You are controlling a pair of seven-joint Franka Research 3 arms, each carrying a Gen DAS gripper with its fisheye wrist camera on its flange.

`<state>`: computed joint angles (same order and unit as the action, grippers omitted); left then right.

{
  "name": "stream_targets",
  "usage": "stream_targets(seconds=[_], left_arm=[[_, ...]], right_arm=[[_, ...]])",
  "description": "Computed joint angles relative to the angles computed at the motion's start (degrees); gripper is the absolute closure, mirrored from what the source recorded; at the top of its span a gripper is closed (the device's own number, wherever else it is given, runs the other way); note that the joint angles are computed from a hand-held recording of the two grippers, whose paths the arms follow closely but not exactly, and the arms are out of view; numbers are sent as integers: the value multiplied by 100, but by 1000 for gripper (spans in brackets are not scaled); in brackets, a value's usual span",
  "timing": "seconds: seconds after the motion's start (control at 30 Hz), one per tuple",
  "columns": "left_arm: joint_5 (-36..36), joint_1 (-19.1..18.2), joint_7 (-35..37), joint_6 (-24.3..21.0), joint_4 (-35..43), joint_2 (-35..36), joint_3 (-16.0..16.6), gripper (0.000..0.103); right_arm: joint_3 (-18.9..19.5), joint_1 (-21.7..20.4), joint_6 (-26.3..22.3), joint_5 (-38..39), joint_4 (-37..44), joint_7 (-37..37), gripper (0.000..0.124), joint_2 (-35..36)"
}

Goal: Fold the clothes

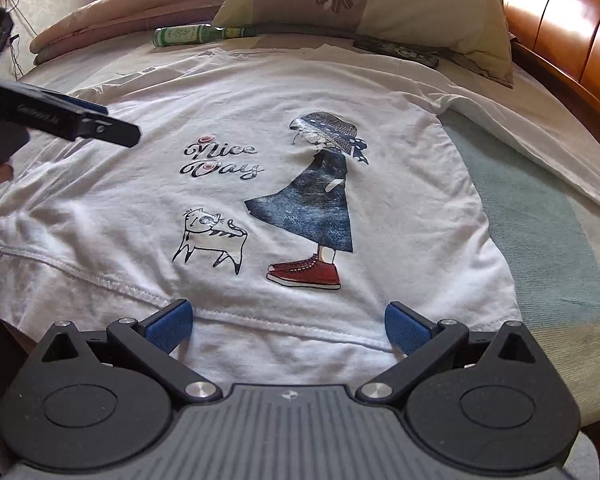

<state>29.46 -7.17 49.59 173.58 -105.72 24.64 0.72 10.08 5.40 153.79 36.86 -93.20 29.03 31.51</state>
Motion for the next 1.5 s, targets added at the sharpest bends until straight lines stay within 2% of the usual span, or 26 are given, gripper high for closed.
stream_targets(seconds=[0.07,0.13,0.17,0.2,0.23,0.27,0.37,0.4,0.43,0.53,0.67,0.8,0.83,0.87,0.93,0.97,1.0,1.03,1.07,1.1,1.17,1.3,1.37,1.4,1.43,1.5], left_arm=[[-245,122,12,-41,278,272,-98,1],[-202,-170,-383,-153,179,241,344,1],[180,-351,-774,-119,41,151,637,1],[552,-733,-1188,-404,-82,26,1102,1],[932,-950,-1560,-704,-188,-95,1367,0],[909,-983,-1592,-686,-324,-208,1431,0],[1197,-669,-1901,-749,-658,-565,1187,2],[1402,-789,-1978,-1130,-558,-605,1218,2],[1570,-808,-1983,-1294,-477,-620,1172,2],[1460,-437,-1635,-736,-394,-590,734,2],[453,376,-319,-223,-210,-271,-433,2],[-270,652,392,141,-702,-368,-926,2],[-428,605,536,265,-930,-478,-895,2],[-212,418,400,356,-1156,-634,-663,1],[166,-75,25,22,-1519,-995,-109,1],[559,-247,-405,-194,-1690,-1189,113,1],[614,-220,-511,-99,-1922,-1353,150,1],[446,-9,-372,17,-2159,-1525,-6,1],[474,60,-394,-58,-2232,-1633,-69,1],[637,35,-606,-345,-2205,-1729,-71,1],[1053,10,-1077,-477,-2145,-1812,-81,1],[1257,131,-1304,361,-1928,-1557,-316,1],[1150,56,-1178,401,-1710,-1310,-411,1],[820,97,-909,289,-1635,-1199,-581,1],[714,-4,-890,180,-1601,-1141,-551,1],[1394,-514,-1640,72,-1688,-1196,-49,1]], right_arm=[[39,-38,20,56,-25,-69,21,-9],[56,-61,12,92,-33,-125,21,-13],[56,-67,-5,98,-28,-145,21,-13],[51,-64,-20,102,-16,-144,21,-8],[50,-60,-10,113,-13,-148,21,-4],[48,-51,15,123,-21,-146,21,-3],[71,-50,110,189,-51,-154,21,-3],[91,-61,144,224,-69,-178,21,-7],[114,-80,169,262,-83,-216,21,-6],[163,-122,194,354,-99,-327,21,-5],[54,-33,99,229,-34,-183,21,7],[-46,37,-53,24,62,27,21,30],[-47,39,-52,7,63,46,21,31],[-37,33,-36,8,53,50,21,29],[-8,13,-2,25,28,34,21,22],[11,-4,10,46,21,11,21,22],[42,-28,43,86,-2,-34,21,16],[78,-56,82,142,-26,-91,21,11],[113,-83,121,201,-50,-150,21,6],[145,-107,160,263,-77,-211,21,-1],[168,-122,203,334,-102,-280,21,-9],[124,-80,210,324,-116,-254,21,-27],[112,-68,251,327,-182,-249,21,-72],[103,-61,271,325,-226,-243,21,-103],[105,-72,283,331,-279,-269,21,-143],[163,-162,290,418,-423,-477,21,-245]])
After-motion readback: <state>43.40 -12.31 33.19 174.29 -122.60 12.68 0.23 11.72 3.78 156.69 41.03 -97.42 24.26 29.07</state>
